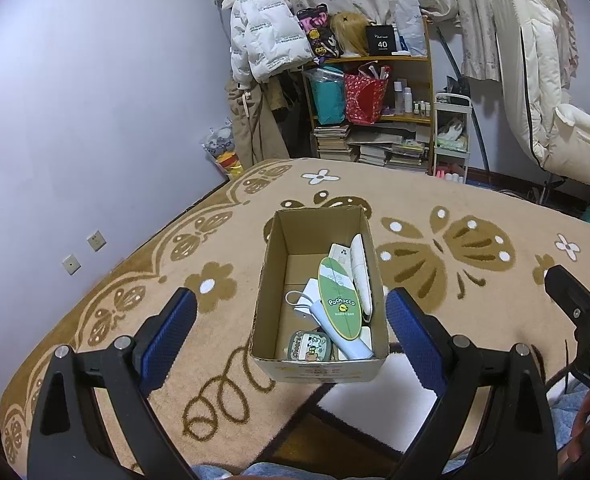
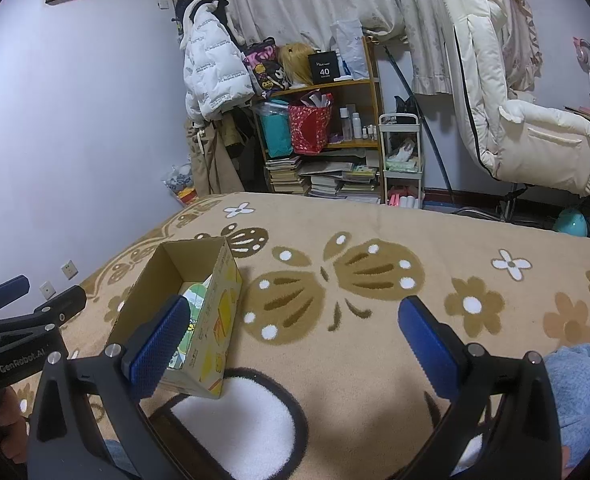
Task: Organize rigid objects
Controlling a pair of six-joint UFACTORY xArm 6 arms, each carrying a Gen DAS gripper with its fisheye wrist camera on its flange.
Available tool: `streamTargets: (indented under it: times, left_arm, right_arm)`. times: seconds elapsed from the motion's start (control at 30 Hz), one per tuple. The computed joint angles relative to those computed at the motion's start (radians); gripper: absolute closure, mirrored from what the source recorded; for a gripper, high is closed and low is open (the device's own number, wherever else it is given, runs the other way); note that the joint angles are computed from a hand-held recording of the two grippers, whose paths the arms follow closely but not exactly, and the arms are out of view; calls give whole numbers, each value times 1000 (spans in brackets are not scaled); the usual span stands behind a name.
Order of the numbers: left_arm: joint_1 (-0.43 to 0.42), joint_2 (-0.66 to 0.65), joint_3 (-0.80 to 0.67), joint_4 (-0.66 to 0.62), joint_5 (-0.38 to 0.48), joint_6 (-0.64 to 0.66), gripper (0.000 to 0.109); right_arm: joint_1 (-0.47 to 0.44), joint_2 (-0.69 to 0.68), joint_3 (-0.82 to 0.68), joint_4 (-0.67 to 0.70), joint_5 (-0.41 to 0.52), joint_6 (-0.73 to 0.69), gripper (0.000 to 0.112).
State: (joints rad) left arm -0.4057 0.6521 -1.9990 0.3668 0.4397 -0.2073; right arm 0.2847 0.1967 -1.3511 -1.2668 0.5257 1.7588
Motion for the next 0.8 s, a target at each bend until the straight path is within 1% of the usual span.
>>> streamTargets:
  times: [0.8]
  left_arm:
    - [-1, -4, 6, 2, 6, -2, 14]
  right_arm:
    - [-9, -11, 24, -11, -8, 18, 9]
